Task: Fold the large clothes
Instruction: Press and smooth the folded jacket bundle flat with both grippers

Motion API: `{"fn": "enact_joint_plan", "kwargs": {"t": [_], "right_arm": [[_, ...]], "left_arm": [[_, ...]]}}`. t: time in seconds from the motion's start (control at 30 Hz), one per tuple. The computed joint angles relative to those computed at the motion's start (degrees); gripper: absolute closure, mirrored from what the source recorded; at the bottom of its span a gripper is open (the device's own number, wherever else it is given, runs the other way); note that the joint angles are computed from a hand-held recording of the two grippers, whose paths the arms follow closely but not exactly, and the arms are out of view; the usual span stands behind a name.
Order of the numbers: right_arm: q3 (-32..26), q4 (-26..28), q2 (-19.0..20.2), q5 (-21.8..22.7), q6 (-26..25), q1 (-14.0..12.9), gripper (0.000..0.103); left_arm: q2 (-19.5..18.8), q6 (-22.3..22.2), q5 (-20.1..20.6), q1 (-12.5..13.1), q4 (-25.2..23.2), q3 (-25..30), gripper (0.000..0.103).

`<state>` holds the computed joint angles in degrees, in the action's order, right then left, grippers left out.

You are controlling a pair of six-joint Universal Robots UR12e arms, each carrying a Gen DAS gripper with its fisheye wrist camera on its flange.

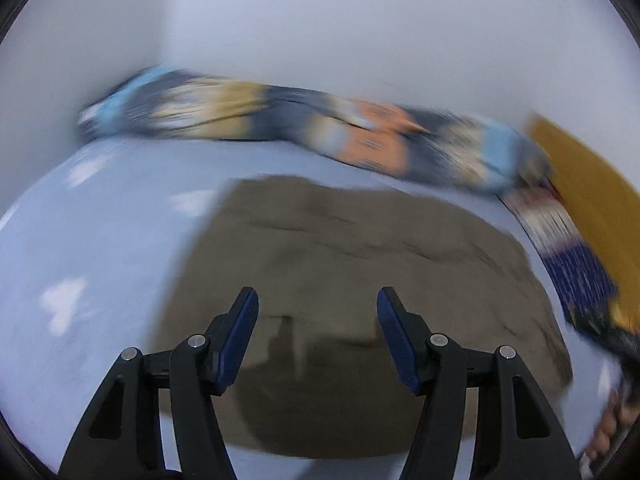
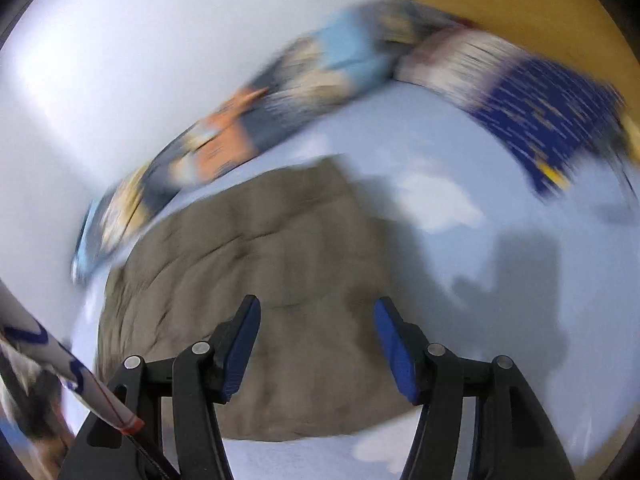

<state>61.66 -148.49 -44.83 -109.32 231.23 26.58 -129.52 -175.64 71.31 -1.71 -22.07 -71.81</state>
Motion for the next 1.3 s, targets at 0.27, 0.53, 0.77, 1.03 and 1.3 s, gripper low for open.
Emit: {"fn": "enact_joint_plan", "kwargs": {"t": [0.27,0.53,0.77,1.03,1.3], "right_arm": [[-19.4,14.6,11.3,3.7,-9.5,0.0,0.040],[-26.7,24.1,15.2,6.4,-8.4,-1.2,0.038],[-24.0,13.6,12.6,-0.2,-11.0,-1.3,0.046],[-36.3,23.8,19.9,3.5,-10.7,-3.2,0.046],[-41.1,29.1,22.4,5.9,-9.8,-3.9,0.042]], "left_arm": [[-6.2,11.1,7.2,-4.8,-12.1,8.7,0.038],[-6.7,12.0,7.2,-4.7,-14.7,10.6,0.036],[-9.5,8.0,6.4,-3.8,-13.4,17.3,0.036],[-16.4,4.3,10.8,-3.7,-22.0,28.5,0.036],[-14.3,2.7,10.7,-4.1,-16.3,24.4,0.034]]}}
